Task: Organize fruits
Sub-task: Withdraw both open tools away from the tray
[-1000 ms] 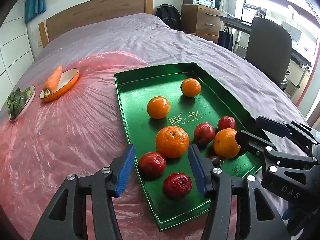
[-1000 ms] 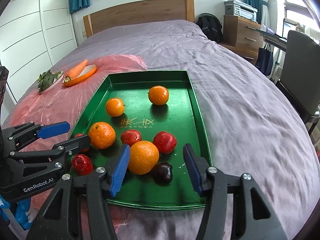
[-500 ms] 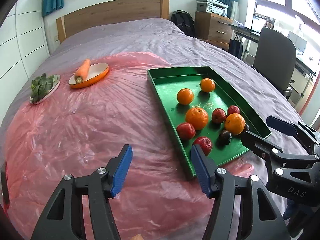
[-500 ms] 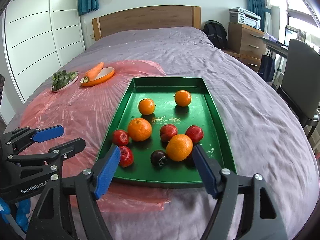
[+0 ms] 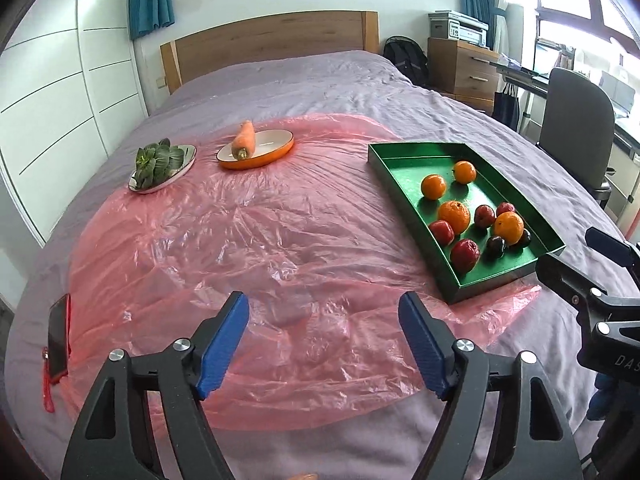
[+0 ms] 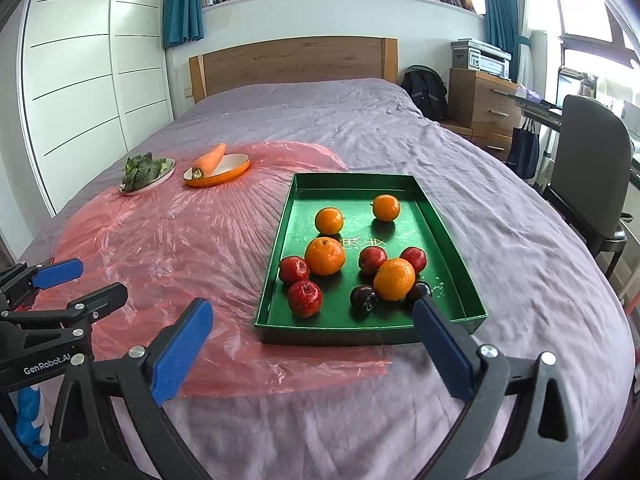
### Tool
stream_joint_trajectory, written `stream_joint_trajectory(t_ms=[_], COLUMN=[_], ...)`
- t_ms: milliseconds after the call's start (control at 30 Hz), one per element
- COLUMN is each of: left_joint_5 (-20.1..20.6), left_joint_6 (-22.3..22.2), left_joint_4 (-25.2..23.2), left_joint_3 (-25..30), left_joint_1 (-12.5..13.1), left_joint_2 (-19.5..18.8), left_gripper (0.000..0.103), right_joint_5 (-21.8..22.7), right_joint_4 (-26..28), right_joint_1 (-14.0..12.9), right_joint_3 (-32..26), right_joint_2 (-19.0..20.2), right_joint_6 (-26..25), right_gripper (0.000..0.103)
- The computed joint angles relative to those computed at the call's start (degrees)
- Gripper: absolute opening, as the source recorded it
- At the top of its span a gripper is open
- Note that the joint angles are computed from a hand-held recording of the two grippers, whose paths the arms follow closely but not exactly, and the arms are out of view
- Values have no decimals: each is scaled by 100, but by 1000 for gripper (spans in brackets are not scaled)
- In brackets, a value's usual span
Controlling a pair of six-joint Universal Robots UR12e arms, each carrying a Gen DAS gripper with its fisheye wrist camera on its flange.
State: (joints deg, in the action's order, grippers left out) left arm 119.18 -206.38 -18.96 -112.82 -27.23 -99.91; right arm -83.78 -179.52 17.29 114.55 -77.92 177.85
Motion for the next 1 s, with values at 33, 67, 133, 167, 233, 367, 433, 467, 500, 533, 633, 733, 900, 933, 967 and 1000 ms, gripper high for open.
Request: stream_joint_trajectory(t_ms=[33, 67, 133, 167, 233, 367, 433, 467, 500, 533, 633, 733, 900, 933, 967, 1000], left_joint_5=[24, 53, 108, 125, 169, 222, 209, 213, 209, 216, 244, 269, 294, 296, 311, 330], left_joint_6=[-42, -86, -168, -211, -293, -371, -406, -429, -435, -444, -482, -483, -478, -474, -475, -473], left_joint_4=[13, 12, 1, -9, -30, -50, -56, -50, -34, -24, -1, 25, 35, 37, 32, 22], left_joint_3=[-41, -80, -162, -191, -260, -367, -412, -436, -453, -469, -513, -546, -554, -555, -553, -550], left_joint_1=[2, 4, 17, 25, 45, 70, 81, 85, 93, 97, 104, 109, 105, 106, 103, 100], left_joint_2=[40, 82, 164, 195, 274, 384, 429, 452, 466, 481, 520, 550, 556, 556, 553, 553], left_gripper=[74, 74, 74, 74, 74, 74, 74, 74, 74, 74, 74, 74, 74, 74, 74, 74], right_joint_5=[-17, -38, -92, -115, -137, -165, -180, -192, -205, -217, -250, -282, -336, -336, -336, -348], right_joint_4=[-24, -42, -104, -147, -199, -237, -222, -216, -214, -209, -183, -191, -188, -186, -185, -187], right_joint_1=[8, 21, 55, 66, 74, 106, 129, 142, 153, 162, 179, 178, 177, 176, 174, 177], right_joint_3=[22, 37, 77, 98, 138, 191, 212, 226, 232, 243, 264, 271, 281, 279, 279, 279], right_joint_2=[-20, -36, -76, -97, -138, -189, -204, -212, -211, -217, -233, -241, -263, -264, -266, -265], right_joint_6=[8, 7, 9, 25, 61, 121, 123, 124, 125, 125, 131, 156, 198, 205, 205, 202], right_gripper=[103, 103, 103, 103, 103, 103, 103, 103, 103, 103, 103, 103, 103, 103, 103, 103])
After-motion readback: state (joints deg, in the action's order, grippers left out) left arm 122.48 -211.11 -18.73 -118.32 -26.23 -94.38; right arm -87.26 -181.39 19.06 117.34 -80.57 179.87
